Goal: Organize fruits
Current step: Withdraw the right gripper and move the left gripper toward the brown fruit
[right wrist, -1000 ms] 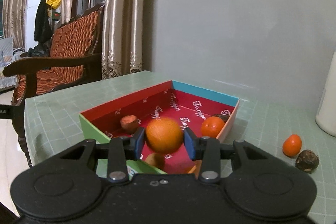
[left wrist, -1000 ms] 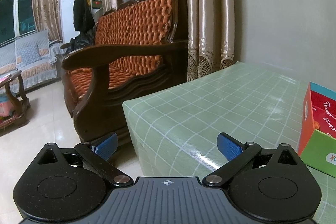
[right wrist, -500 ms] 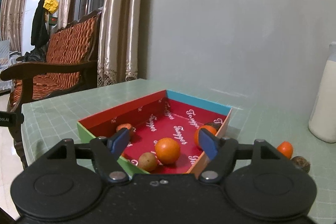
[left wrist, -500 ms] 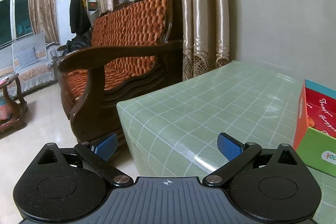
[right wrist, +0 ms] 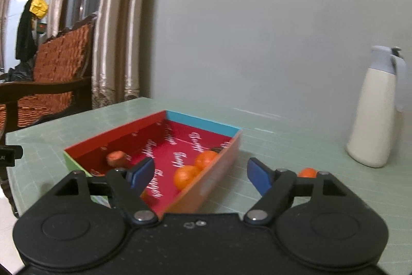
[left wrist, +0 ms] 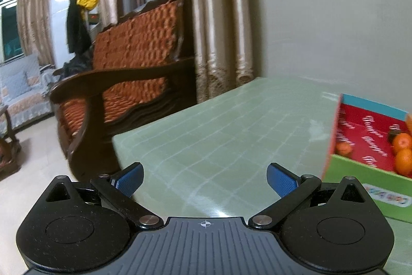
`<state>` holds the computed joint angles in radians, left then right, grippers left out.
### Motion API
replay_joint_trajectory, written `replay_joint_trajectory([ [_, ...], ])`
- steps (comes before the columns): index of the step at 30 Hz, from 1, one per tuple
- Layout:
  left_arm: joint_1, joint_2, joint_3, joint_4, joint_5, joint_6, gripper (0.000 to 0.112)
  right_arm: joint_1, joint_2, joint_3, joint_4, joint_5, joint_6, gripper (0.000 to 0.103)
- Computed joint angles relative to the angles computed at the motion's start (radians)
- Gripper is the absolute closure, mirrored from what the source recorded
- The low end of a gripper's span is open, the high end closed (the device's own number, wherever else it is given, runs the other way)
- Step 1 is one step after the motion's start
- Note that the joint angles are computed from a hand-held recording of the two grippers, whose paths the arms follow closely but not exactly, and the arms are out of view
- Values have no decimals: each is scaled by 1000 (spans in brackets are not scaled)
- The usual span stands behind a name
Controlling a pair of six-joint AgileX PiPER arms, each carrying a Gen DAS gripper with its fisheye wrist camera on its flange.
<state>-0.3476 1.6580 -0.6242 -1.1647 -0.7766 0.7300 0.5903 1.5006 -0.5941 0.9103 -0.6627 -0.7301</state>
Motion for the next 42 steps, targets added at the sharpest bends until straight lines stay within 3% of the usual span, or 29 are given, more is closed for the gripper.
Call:
replay_joint_trajectory([
  [13, -280, 42, -98, 14, -58, 99, 11, -214, -213, 177, 53, 2, 29, 22],
  [16, -330, 52, -139, 8, -30, 136, 11, -276, -254, 213, 96, -17, 6, 17],
  [25, -463, 138, -324, -35, 62, 263, 11, -456, -361, 307, 54, 8, 64, 17],
  [30, -508, 237, -475, -88, 126, 396, 11, -596, -430, 349, -39, 82, 114, 17],
  [36, -498, 347, -672, -268, 237, 582, 12, -769, -491, 392, -235, 172, 257, 16],
  [42, -511, 465, -851, -446, 299, 785, 35, -880, -499, 406, -408, 219, 381, 15],
])
